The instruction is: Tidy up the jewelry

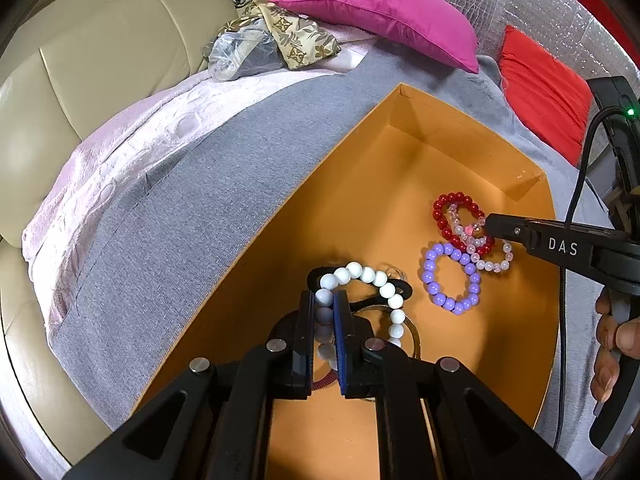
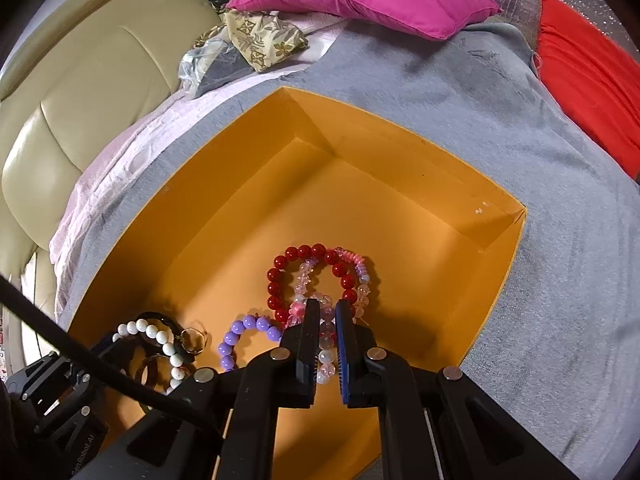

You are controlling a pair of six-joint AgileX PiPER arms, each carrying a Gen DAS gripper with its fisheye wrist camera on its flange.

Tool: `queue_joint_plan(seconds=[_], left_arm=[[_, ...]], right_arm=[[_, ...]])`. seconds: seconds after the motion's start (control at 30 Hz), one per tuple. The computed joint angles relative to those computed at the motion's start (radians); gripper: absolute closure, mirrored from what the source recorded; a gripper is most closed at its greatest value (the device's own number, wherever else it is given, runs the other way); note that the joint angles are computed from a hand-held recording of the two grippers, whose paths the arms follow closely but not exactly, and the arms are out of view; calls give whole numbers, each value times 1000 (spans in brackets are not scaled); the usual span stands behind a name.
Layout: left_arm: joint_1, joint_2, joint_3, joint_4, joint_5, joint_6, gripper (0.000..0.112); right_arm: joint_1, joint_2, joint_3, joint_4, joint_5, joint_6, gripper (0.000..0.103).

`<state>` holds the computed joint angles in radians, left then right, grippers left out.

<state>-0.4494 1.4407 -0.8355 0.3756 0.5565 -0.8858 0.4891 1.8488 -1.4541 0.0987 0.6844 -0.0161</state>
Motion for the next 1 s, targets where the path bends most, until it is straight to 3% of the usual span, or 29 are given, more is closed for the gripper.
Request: queue_joint_plan(seconds=[0.2,0.23,0.27,0.3,0.33,0.4,0.47,0.57,0.73,0.8,0.87,1.0], left_arm=[[-11,6,-6,14,18,-23,103],[-7,2,-3,3,15,-18,102],[-5,-2,-3,0,18,-18,99],[-10,-7,-4,11,30,-32,88],[-18,-13,-4,28,40,-50,70],[-51,-41,4,104,67,-132,59],[-75,-66,7,137,92,-163,58],[-113,-108,9,177,136,-215,49],[-218,-178,22,278,238,-357,38],[-278,-196,19,314,293,-416,37],[-335,-218,18,336,341,-449,37],[-445,-259,20,366,440,-520,36]], right_arm=[[2,-2,-6,-34,1,34,91],[2,-6,-4,-39,0,41,84],[4,-15,5,-56,-9,59,63],[3,-28,18,-62,-21,69,50],[2,-38,28,-62,-31,69,32],[0,-65,48,-64,-42,71,31],[-7,-106,78,-69,-61,81,31],[-13,-167,122,-85,-77,96,30],[-16,-338,287,-71,-136,35,16],[-10,-417,367,-84,-157,25,11],[-5,-484,436,-87,-175,10,0],[8,-630,579,-70,-195,-37,0]])
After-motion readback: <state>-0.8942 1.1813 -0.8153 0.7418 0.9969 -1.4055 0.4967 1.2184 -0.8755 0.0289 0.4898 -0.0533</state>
